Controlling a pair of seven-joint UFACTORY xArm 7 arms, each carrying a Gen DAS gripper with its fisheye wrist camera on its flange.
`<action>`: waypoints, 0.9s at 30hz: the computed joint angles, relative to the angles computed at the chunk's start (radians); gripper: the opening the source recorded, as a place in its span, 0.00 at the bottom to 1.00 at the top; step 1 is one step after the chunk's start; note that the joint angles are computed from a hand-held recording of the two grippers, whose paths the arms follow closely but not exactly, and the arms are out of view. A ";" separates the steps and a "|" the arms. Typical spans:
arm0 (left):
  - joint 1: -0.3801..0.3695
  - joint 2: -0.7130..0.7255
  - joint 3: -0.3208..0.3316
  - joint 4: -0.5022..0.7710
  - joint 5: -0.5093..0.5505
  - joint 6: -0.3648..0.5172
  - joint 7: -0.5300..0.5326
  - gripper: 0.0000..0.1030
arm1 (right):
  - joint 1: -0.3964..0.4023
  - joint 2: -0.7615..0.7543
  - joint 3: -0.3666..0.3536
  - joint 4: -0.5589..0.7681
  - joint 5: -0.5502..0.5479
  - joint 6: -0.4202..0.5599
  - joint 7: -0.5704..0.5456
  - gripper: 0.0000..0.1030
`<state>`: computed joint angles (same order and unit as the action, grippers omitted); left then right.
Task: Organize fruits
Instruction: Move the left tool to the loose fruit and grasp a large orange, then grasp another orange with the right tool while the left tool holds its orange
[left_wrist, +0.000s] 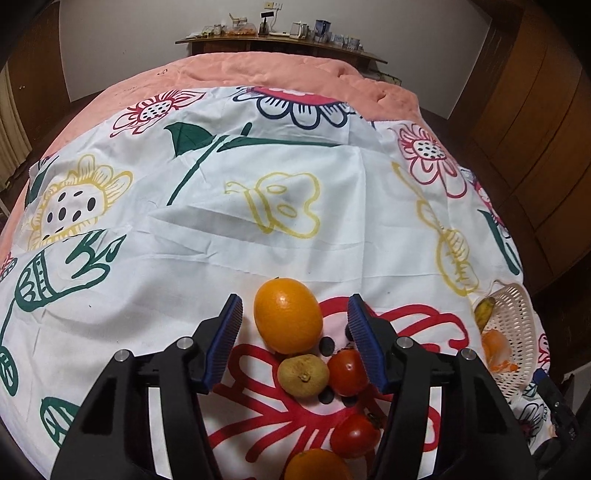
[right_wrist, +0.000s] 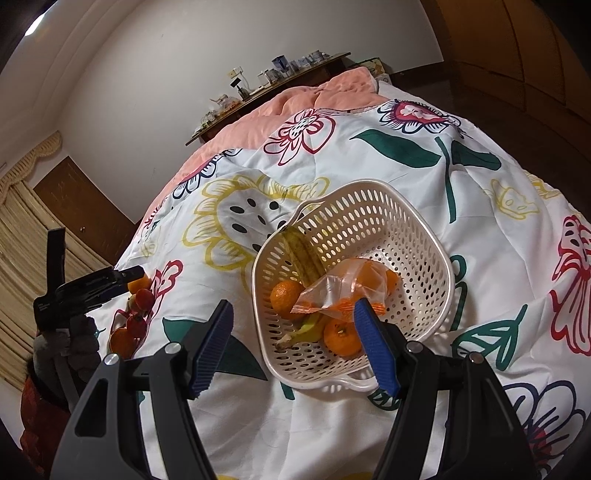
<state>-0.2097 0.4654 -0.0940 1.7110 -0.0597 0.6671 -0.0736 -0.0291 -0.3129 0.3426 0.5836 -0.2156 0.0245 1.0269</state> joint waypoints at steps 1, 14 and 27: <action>-0.002 0.008 0.001 0.010 0.002 0.008 -0.002 0.55 | 0.002 0.001 0.000 0.002 0.000 0.002 -0.001 0.66; 0.010 0.013 -0.006 -0.011 -0.008 -0.022 0.016 0.39 | 0.001 0.036 0.033 0.056 -0.070 0.040 0.039 0.66; 0.040 -0.126 -0.023 -0.165 -0.061 -0.145 0.084 0.39 | 0.082 0.096 0.002 0.145 -0.163 0.093 0.077 0.66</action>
<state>-0.1702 0.3390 -0.1171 1.5455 -0.1212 0.5218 0.0102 0.0527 -0.2171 0.3448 0.7288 -0.3788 0.1171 1.1035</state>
